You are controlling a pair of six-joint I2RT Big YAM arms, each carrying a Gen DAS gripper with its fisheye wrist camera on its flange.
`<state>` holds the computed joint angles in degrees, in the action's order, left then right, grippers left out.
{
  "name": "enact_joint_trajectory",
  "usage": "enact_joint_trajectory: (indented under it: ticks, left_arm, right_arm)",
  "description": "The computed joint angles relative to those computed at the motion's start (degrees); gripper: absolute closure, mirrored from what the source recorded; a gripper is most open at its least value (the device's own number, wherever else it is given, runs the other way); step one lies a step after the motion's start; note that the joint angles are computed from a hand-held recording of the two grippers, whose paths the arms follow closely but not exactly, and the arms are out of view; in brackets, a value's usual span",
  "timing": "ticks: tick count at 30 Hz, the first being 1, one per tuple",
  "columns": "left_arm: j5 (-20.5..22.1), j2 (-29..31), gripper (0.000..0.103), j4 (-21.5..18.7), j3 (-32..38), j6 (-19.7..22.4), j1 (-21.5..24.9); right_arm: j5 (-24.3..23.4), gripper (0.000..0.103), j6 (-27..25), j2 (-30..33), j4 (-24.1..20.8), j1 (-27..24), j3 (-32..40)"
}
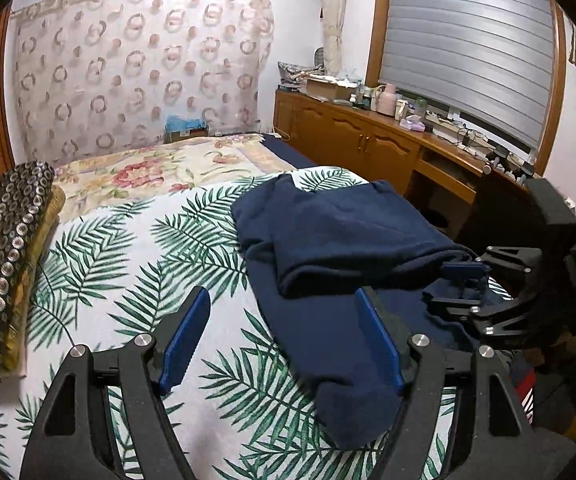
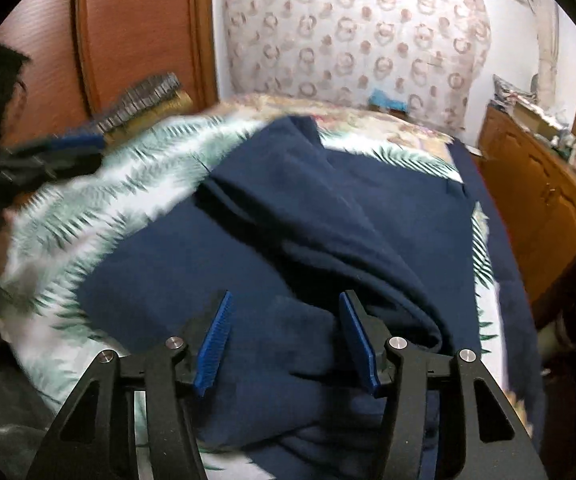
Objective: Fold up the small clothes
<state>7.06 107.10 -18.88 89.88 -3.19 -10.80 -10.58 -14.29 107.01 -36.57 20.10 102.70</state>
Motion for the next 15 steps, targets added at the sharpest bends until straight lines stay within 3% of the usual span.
enact_joint_trajectory:
  ticks: [1,3,5,10,15]
  left_arm:
    - [0.2,0.0,0.028,0.1,-0.2,0.0,0.0]
    - [0.4,0.2,0.028,-0.1,-0.2,-0.1,-0.1]
    - [0.4,0.1,0.028,-0.2,-0.2,0.1,-0.2]
    - [0.4,-0.1,0.028,0.3,-0.7,0.5,-0.9]
    - [0.6,0.0,0.028,0.1,-0.5,0.8,-1.2]
  right_arm:
    - [1.3,0.058,-1.0,0.3,-0.5,-0.2,0.2]
    - [0.1,0.082,-2.1,0.4,-1.7,-0.8,0.2]
    - [-1.4,0.093,-2.9,-0.6,-1.4,-1.7,-1.2]
    - [-3.2,0.097,-1.1,-5.3,2.1,-4.4,-6.9]
    - [-2.0,0.099,0.2,-9.5,3.8,-6.7,-12.1]
